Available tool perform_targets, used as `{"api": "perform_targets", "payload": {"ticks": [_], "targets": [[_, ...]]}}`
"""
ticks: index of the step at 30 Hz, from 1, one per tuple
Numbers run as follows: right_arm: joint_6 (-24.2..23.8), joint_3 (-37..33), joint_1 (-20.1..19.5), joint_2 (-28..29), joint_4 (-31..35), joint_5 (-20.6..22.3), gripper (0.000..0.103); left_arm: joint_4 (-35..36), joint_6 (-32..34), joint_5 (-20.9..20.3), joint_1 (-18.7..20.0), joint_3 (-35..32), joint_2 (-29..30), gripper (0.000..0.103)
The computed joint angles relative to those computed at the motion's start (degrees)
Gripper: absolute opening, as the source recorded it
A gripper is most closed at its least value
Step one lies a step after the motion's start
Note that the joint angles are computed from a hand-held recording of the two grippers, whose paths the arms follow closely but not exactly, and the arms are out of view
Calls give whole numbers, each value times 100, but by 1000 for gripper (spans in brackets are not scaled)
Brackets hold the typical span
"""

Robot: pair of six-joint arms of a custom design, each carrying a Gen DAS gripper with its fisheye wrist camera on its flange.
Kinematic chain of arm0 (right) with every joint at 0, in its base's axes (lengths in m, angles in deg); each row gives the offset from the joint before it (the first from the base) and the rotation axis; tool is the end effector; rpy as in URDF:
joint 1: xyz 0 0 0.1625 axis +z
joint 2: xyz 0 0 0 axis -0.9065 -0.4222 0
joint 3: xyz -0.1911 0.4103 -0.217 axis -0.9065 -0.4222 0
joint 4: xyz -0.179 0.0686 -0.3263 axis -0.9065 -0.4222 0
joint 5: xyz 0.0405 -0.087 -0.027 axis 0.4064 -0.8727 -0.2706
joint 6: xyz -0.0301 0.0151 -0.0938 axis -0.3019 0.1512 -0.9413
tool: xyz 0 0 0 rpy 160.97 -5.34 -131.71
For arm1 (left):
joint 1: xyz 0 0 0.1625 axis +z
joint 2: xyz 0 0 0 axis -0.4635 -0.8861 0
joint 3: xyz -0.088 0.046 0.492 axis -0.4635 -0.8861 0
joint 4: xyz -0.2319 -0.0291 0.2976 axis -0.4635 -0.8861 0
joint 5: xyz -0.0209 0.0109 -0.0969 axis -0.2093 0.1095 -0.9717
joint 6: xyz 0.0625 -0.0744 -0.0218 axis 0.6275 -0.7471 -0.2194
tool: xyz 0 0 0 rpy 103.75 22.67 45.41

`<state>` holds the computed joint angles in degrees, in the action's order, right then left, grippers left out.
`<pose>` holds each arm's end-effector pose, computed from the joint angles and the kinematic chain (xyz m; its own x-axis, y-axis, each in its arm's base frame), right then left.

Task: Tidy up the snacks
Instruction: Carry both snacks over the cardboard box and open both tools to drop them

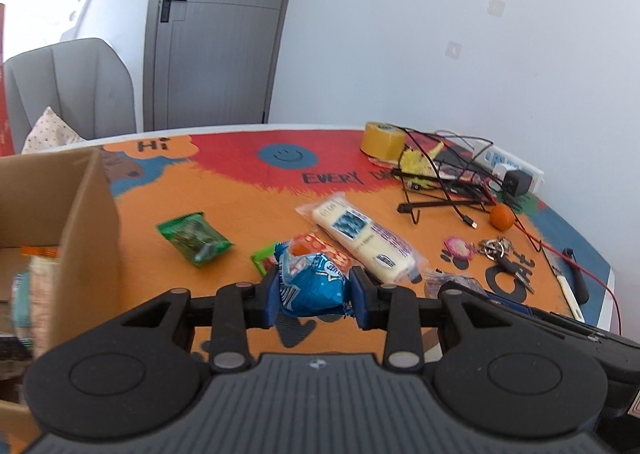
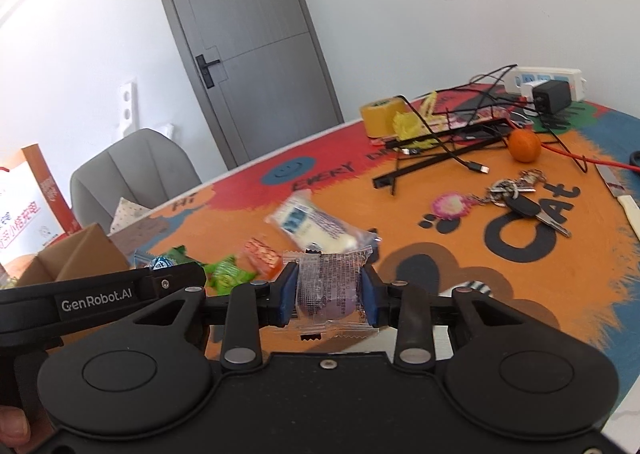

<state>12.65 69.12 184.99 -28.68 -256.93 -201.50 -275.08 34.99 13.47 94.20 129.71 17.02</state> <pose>0.3280 -0.4124 -0.1205 -0.8874 -0.1115 0.4473 -0.4356 0.5206 -0.7343 0.0292 -0.4127 0.2783 -0.8190 0.0749 -0.5689 0.5041 0.5675 -0.6511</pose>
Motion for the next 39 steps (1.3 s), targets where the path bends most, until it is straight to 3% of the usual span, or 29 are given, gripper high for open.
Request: {"api": "perform_targets", "payload": {"ticks": [23,39], "targets": [[-124,-639,631,28,687,94,34,159,141,14,140,80,-1265,34],[-170,-1312,912,200,1405,321,34,562,191,-219,755,-257,-1885,34]]}}
